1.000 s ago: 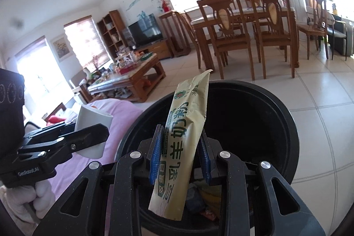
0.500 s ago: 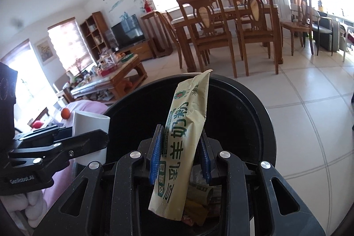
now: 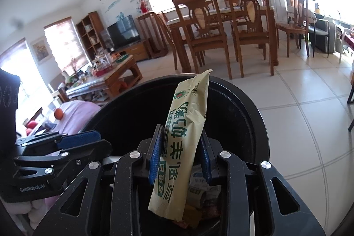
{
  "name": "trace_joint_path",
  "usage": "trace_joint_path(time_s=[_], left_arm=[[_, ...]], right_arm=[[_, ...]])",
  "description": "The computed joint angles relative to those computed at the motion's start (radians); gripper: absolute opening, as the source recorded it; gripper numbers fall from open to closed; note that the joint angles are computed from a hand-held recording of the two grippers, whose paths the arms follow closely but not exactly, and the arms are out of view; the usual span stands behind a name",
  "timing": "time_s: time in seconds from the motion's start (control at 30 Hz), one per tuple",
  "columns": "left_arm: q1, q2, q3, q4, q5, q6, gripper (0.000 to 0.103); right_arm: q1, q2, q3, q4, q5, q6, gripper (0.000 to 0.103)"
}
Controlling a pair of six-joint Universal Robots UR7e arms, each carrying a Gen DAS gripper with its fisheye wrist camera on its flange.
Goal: Collect trash
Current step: 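Open both tools to drop the cup and sachet into the bin, then move both tools back over the table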
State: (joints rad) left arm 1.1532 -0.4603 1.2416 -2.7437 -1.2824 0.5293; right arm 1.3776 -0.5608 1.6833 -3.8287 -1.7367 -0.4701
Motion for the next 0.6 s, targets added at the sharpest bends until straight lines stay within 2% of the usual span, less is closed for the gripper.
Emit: trace_joint_path(time_s=[0.07, 0.13, 0.17, 0.23, 0.3, 0.43, 0.53, 0.6], left_arm=[[0.0, -0.003, 0.005, -0.005, 0.003, 0.0, 0.042], [-0.002, -0.004, 0.013, -0.024, 0.008, 0.003, 0.057], [-0.004, -0.008, 0.025, -0.051, 0.006, 0.011, 0.06], [-0.004, -0.014, 0.042, -0.089, 0.0, 0.031, 0.071], [-0.006, -0.017, 0.056, -0.111, 0.005, 0.047, 0.073], [-0.008, -0.024, 0.069, -0.123, 0.011, 0.054, 0.075], [-0.008, -0.033, 0.081, -0.146, 0.016, 0.056, 0.08], [-0.006, -0.041, 0.091, -0.163, 0.015, 0.059, 0.083]], right_arm=[[0.005, 0.0, 0.001, 0.0, -0.004, 0.007, 0.032], [0.007, 0.0, 0.0, 0.005, -0.011, 0.004, 0.032], [0.009, 0.0, -0.001, 0.007, -0.015, 0.003, 0.032], [0.012, 0.002, 0.0, 0.002, -0.022, -0.003, 0.041], [0.013, 0.003, 0.001, -0.001, -0.023, -0.004, 0.045], [0.014, 0.004, 0.003, -0.01, -0.024, -0.004, 0.046], [0.013, 0.006, 0.006, -0.029, -0.025, -0.004, 0.057], [0.015, 0.006, 0.009, -0.038, -0.025, -0.005, 0.058]])
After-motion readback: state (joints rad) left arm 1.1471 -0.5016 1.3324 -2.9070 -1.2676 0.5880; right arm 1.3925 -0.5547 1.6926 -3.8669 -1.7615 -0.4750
